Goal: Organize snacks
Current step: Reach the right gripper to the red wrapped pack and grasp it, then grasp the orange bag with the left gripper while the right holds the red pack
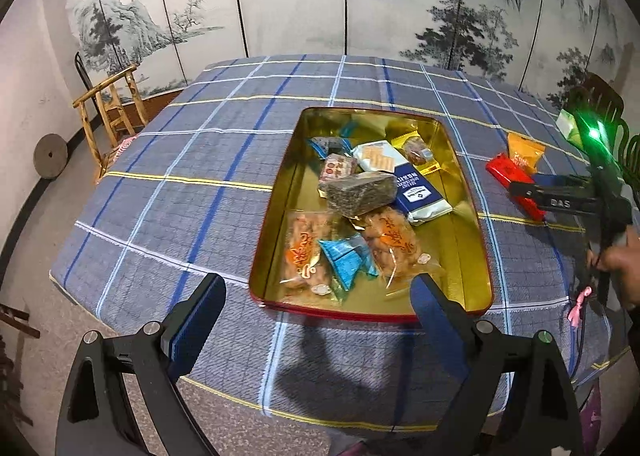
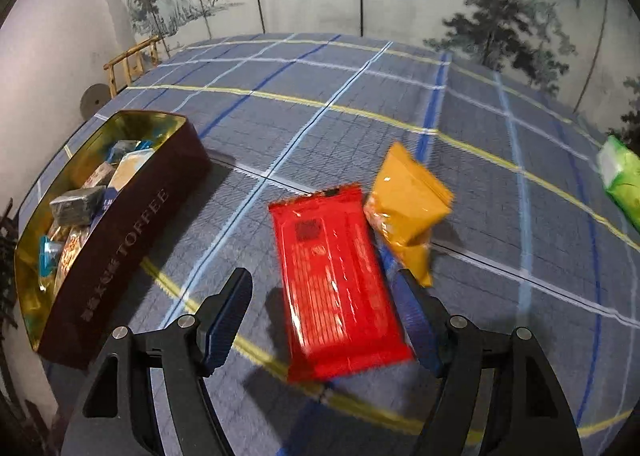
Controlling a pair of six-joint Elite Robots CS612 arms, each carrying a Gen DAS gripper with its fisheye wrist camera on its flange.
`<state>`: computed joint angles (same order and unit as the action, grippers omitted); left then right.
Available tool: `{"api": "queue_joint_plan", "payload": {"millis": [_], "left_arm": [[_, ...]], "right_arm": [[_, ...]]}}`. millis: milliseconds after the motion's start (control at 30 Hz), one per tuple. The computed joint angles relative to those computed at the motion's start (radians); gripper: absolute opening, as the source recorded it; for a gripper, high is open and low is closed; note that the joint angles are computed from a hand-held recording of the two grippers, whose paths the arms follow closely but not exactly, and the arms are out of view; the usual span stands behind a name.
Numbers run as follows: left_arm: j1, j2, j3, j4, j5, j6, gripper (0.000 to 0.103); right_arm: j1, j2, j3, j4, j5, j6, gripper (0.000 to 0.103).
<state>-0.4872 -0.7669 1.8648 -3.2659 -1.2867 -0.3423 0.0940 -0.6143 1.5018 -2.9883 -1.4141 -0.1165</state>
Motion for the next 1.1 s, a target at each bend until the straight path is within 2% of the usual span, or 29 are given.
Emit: {"api": "queue_joint_plan", "payload": {"millis": [100,133,167,200,267,367,433,500,600,800,900,1000,1100], "left_arm": [[-0.005,0.003,-0.011,0.014,0.007,0.009,0.091],[-0.007,0.004,-0.014,0.019,0.009,0.012,0.091],[-0.010,0.004,-0.018,0.022,0.012,0.017,0.091],[-0.012,0.004,-0.021,0.024,0.012,0.021,0.091],[-0.016,0.002,-0.026,0.018,-0.001,0.042,0.091],[-0.030,-0.003,-0.029,-0.018,-0.014,0.082,0.091],[-0.044,-0.003,-0.042,-0.023,-0.026,0.114,0.091],[-0.049,0.000,-0.061,-0.008,-0.070,0.127,0.091],[-0.050,0.015,-0.115,0.042,-0.177,0.135,0.091],[-0.052,0.085,-0.270,0.116,-0.370,0.173,0.094],[-0.064,0.135,-0.375,0.209,-0.394,0.196,0.094],[-0.078,0.185,-0.468,0.283,-0.364,0.234,0.094],[-0.091,0.230,-0.542,0.306,-0.326,0.281,0.094]], "right_arm": [[0.014,0.020,-0.037,0.045,-0.040,-0.042,0.073],[0.020,0.024,-0.039,0.029,-0.060,-0.059,0.070],[0.021,0.024,-0.038,0.026,-0.059,-0.071,0.066],[0.019,0.021,-0.034,0.032,-0.054,-0.073,0.052],[0.014,0.001,-0.009,0.039,-0.039,-0.083,0.045],[-0.007,-0.043,0.081,-0.037,-0.003,-0.086,0.045],[-0.035,-0.076,0.155,-0.096,0.025,-0.055,0.045],[-0.069,-0.109,0.230,-0.174,0.036,-0.006,0.045],[-0.116,-0.138,0.303,-0.259,-0.012,0.054,0.045],[-0.186,-0.135,0.332,-0.278,-0.123,0.117,0.045],[-0.203,-0.125,0.327,-0.274,-0.126,0.133,0.045],[-0.214,-0.114,0.326,-0.291,-0.107,0.147,0.045],[-0.218,-0.110,0.326,-0.309,-0.092,0.153,0.047]]}}
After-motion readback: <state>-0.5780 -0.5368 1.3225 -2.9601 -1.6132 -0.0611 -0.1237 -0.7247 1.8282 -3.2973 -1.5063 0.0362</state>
